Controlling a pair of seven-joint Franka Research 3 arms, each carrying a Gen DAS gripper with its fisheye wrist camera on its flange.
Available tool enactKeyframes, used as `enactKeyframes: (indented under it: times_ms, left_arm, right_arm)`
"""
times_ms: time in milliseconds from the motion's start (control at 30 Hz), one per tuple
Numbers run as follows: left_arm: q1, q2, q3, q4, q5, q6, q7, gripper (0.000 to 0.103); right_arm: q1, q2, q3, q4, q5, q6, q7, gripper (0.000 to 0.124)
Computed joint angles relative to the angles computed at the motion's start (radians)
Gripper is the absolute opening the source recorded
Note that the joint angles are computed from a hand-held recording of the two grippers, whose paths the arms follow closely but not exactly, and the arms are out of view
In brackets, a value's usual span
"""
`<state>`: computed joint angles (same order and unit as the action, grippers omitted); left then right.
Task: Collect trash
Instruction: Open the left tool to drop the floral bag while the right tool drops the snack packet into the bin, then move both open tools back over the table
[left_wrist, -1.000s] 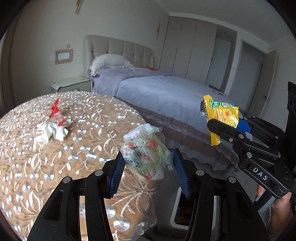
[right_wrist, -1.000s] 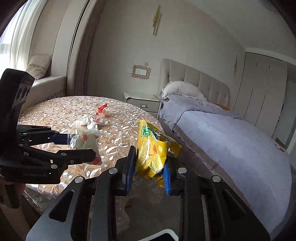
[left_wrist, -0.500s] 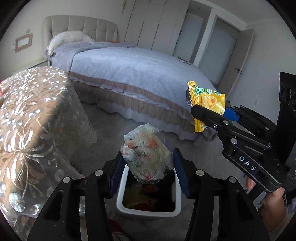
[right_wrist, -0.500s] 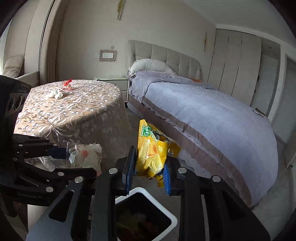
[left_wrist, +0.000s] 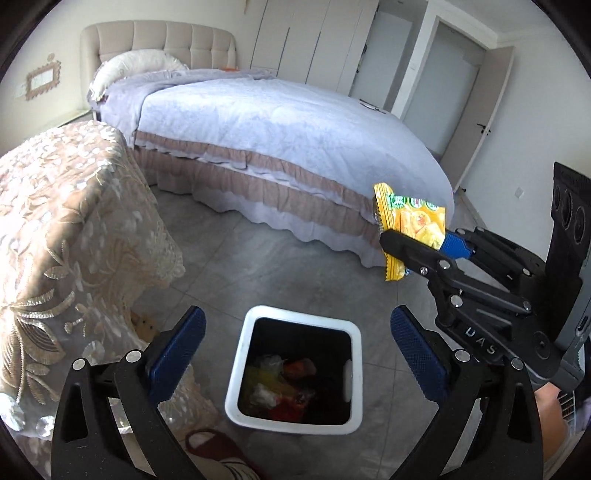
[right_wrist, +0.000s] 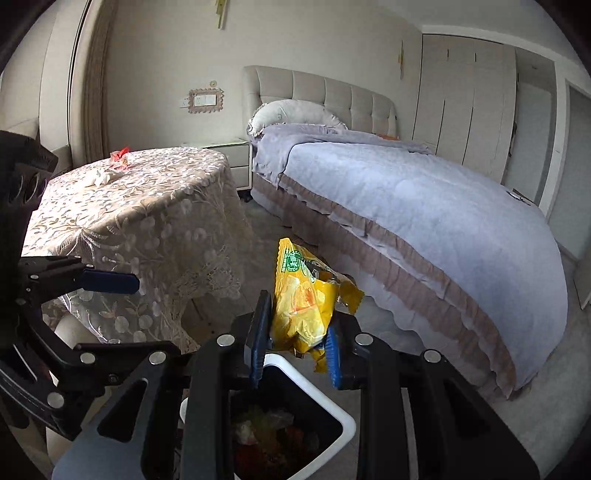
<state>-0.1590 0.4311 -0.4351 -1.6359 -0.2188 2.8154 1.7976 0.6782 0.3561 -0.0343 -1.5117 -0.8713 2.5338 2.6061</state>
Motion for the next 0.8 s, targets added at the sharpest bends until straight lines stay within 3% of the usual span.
enactKeyframes:
  times_ms: [133, 300, 333, 367, 400, 533, 800]
  left_arm:
    - [-0.026, -0.006, 0.048, 0.004, 0.059, 0.034, -0.056, 0.098]
    - [-0.004, -0.02, 0.044, -0.006, 0.069, 0.061, -0.087, 0.098]
    - [-0.001, -0.023, 0.043, -0.01, 0.071, 0.07, -0.093, 0.098]
    - [0.007, -0.025, 0.039, -0.011, 0.07, 0.076, -0.093, 0.098]
    - [0.009, -0.027, 0.039, -0.012, 0.073, 0.079, -0.098, 0.098]
    - [0.012, -0.032, 0.049, -0.012, 0.094, 0.099, -0.125, 0.098]
    - [0.046, -0.047, 0.044, -0.024, 0.104, 0.126, -0.143, 0.098]
  right_arm:
    - [-0.024, 0.017, 0.019, -0.023, 0.074, 0.052, -0.056, 0.028]
    - [-0.015, 0.058, 0.009, -0.033, 0.157, 0.094, -0.117, 0.032]
    - [0.001, 0.061, -0.007, -0.035, 0.141, 0.097, -0.106, 0.052]
    - [0.011, 0.063, -0.018, -0.037, 0.13, 0.094, -0.102, 0.094]
    - [0.023, 0.063, -0.031, -0.038, 0.112, 0.088, -0.094, 0.098]
    - [0.033, 0.065, -0.043, -0.026, 0.08, 0.07, -0.09, 0.099]
    - [0.034, 0.063, -0.067, 0.033, 0.012, 0.125, -0.034, 0.099]
